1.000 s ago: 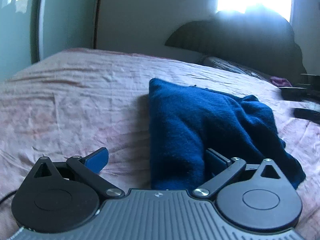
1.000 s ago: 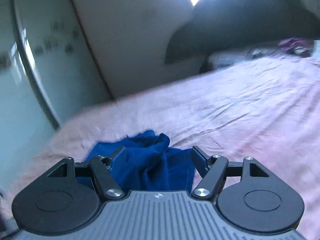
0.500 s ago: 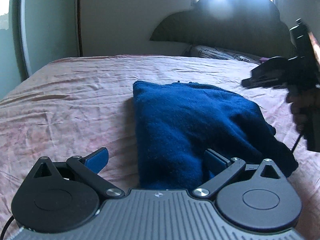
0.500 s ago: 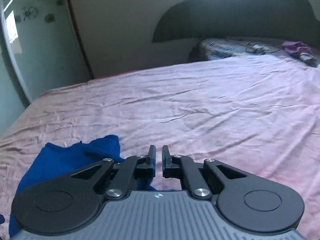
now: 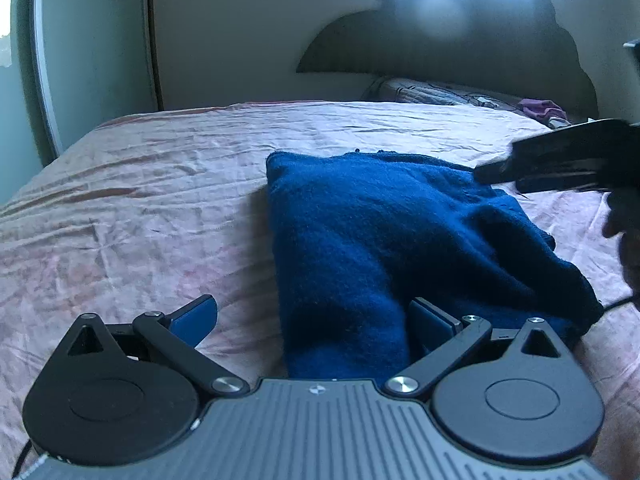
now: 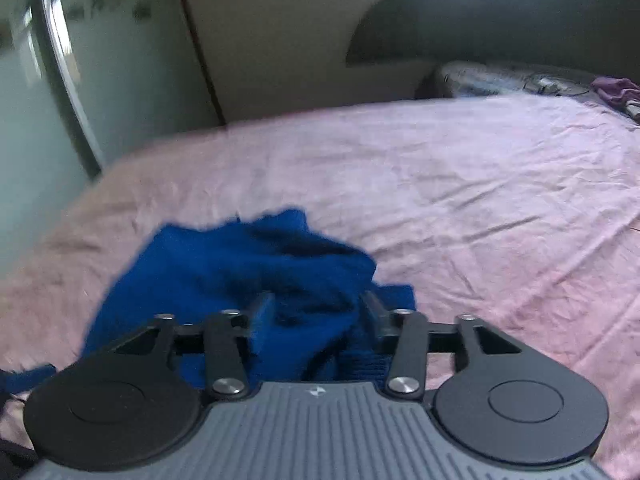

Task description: Fold small clothes

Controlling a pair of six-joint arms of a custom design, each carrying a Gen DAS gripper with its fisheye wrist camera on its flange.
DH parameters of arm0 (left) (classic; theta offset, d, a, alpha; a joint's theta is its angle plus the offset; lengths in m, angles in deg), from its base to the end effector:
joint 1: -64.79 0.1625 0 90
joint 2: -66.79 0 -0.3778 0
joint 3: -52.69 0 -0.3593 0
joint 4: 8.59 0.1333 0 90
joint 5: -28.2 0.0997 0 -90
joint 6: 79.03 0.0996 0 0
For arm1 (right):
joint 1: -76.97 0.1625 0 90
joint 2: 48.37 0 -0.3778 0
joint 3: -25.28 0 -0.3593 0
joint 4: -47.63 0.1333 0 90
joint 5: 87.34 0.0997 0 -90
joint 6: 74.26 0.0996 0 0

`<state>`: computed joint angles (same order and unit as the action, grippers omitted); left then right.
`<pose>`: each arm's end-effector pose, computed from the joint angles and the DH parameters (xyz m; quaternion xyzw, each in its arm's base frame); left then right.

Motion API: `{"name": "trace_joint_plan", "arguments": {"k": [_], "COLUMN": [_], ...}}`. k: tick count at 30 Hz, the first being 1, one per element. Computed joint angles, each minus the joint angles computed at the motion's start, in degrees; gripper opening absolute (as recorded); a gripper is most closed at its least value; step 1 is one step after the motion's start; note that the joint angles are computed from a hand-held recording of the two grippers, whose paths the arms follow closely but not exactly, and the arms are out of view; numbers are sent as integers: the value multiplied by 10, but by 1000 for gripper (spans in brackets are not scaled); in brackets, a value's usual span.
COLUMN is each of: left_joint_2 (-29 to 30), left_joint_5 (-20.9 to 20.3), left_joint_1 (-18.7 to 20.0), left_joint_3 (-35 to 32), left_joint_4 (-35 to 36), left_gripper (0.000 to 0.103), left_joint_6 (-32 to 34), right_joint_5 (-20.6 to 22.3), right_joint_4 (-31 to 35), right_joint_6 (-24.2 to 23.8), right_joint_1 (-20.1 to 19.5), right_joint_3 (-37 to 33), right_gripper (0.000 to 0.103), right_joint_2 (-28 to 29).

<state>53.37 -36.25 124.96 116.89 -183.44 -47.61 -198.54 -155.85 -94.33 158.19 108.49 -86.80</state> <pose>-0.2090 -0.7189 -0.0468 0.4193 0.8354 -0.2827 0.2154 -0.0067 -0.6807 0.2034 -0.0235 -0.8178 0.4993 0.2852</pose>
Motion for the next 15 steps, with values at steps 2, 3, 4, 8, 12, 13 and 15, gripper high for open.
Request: {"name": "trace_joint_plan", "arguments": {"k": [2, 3, 4, 8, 12, 13, 15], "left_joint_2": [4, 6, 9, 22, 31, 33, 38], "left_joint_5": [-3, -3, -4, -9, -20, -24, -32], "left_joint_1": [2, 3, 4, 10, 15, 17, 20], "left_joint_3": [-16, -23, -31, -75, -110, -117, -133], "left_joint_4": [13, 14, 16, 56, 103, 112, 131], "left_gripper": [103, 103, 103, 103, 103, 103, 103], "left_joint_6": [-4, -5, -6, -19, -34, -38, -46], "right_joint_5": [4, 4, 1, 22, 104, 131, 173], "right_joint_4": [-50, -68, -72, -48, -18, -14, -20], "right_joint_6": [-6, -11, -13, 38, 150, 167, 172], "right_joint_1": [-2, -4, -6, -31, -69, -79, -93], "right_joint_3": [22, 32, 41, 85, 131, 137, 148], "right_gripper": [92, 92, 92, 92, 92, 92, 93], "right_joint_2": [-4, -5, -10, -43, -79, -83, -87]}}
